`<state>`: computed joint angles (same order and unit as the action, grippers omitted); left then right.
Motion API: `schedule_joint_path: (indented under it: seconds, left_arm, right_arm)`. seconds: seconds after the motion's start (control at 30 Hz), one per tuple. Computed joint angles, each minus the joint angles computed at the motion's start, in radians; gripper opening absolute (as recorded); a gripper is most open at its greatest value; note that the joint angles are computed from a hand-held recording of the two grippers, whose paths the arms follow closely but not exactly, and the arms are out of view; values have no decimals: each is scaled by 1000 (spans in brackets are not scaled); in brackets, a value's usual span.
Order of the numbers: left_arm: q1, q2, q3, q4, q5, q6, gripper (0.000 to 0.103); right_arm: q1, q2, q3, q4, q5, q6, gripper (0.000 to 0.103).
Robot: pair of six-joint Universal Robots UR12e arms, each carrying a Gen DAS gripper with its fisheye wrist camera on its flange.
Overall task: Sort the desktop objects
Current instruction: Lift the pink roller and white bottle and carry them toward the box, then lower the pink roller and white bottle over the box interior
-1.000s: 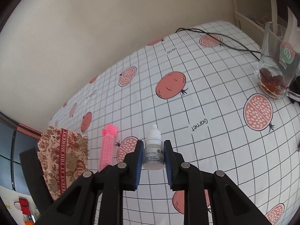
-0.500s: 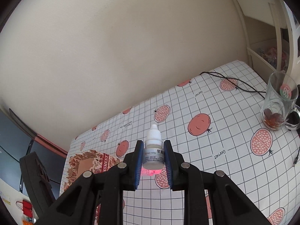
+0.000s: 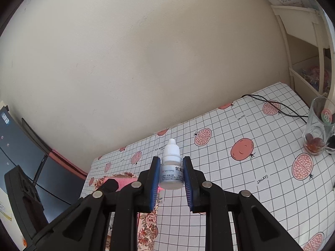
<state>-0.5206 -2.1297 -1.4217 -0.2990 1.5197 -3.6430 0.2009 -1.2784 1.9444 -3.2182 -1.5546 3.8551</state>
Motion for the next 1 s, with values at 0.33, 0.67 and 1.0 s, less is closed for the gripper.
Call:
schedule_joint_path:
  seconds: [0.33, 0.67, 1.0]
  left_arm:
    - [30, 40, -60, 55, 53, -51, 27]
    - [42, 70, -91, 13, 224, -71, 27]
    - [38, 81, -93, -51, 350, -72, 27]
  right_arm:
    - [37, 37, -50, 15, 48, -45, 24]
    - [80, 76, -102, 50, 104, -126, 24]
    - [114, 116, -146, 88, 156, -206, 24]
